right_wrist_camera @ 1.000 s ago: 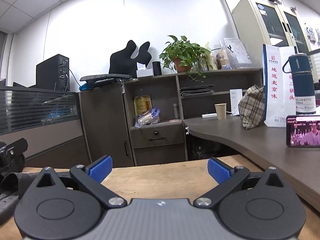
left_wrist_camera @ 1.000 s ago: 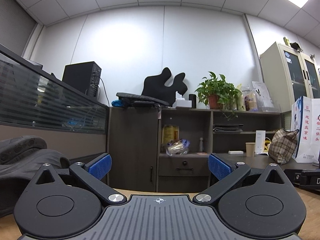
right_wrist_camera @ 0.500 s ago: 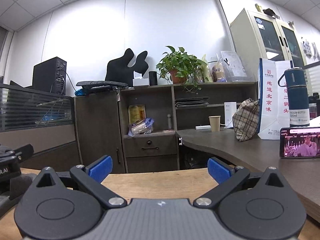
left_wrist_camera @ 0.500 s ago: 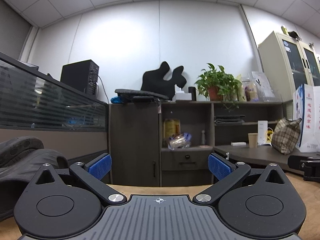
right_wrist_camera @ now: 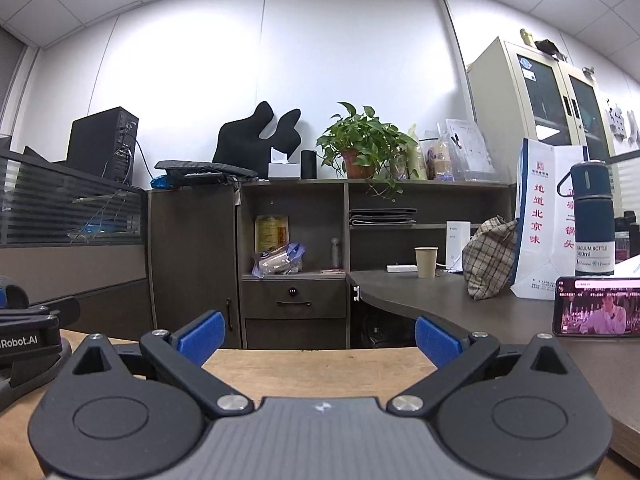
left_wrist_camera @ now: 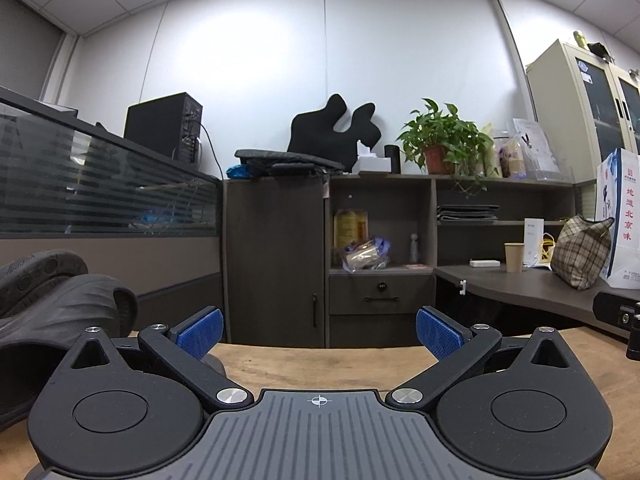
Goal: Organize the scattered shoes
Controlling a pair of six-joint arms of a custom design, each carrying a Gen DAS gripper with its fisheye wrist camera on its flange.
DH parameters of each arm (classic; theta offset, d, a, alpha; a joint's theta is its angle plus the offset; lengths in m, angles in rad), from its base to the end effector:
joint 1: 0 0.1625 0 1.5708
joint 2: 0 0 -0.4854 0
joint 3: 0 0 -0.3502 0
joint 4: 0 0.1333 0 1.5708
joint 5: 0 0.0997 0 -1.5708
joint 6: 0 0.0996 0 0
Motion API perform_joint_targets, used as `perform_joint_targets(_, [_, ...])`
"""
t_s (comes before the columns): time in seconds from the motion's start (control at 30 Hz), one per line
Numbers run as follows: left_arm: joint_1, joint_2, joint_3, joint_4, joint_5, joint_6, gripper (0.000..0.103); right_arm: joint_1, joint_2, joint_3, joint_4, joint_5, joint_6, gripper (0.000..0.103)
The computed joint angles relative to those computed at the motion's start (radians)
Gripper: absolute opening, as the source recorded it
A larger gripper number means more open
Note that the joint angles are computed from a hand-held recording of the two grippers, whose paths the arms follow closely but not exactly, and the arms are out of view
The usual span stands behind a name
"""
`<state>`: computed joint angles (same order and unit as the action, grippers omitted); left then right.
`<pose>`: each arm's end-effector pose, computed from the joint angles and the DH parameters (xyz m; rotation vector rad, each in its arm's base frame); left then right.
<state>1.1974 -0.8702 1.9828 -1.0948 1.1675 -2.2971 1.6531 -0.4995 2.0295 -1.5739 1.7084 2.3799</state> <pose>-0.0429 -0.5821 0.1182 0.7559 1.7356 -1.6844 0.1639 -0.5316 -0.0502 0.6344 -1.7374 1.7752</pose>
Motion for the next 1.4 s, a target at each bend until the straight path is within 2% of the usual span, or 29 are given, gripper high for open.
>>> perform_joint_targets(0.1, [-0.003, -0.002, -0.001, 0.011, -0.006, -0.014, 0.103, 0.027, 0.034, -0.034, 0.006, 0.027, -0.016, 0.103])
perform_joint_targets(0.17, [-0.005, 0.010, -0.011, 0.050, -0.043, -0.104, 0.103, 0.033, 0.043, -0.037, 0.000, 0.034, -0.018, 0.103])
perform_joint_targets(0.3, [-0.008, 0.013, -0.006, 0.033, -0.041, -0.096, 0.103, 0.045, 0.055, -0.041, -0.009, 0.046, -0.016, 0.103])
perform_joint_targets(0.37, [-0.003, 0.015, 0.008, -0.014, -0.013, -0.023, 0.103, 0.041, 0.044, -0.028, -0.009, 0.045, -0.012, 0.103])
perform_joint_targets(0.4, [-0.003, 0.015, 0.009, -0.017, -0.013, -0.023, 0.103, 0.023, 0.021, -0.005, -0.004, 0.032, -0.007, 0.103])
perform_joint_targets(0.63, [-0.004, 0.010, 0.006, -0.014, -0.010, -0.038, 0.103, 0.017, 0.020, -0.003, -0.007, 0.025, -0.002, 0.103])
perform_joint_targets(1.4, [-0.002, 0.003, -0.002, 0.003, -0.006, -0.043, 0.103, 0.014, 0.018, -0.001, -0.009, 0.022, -0.001, 0.103])
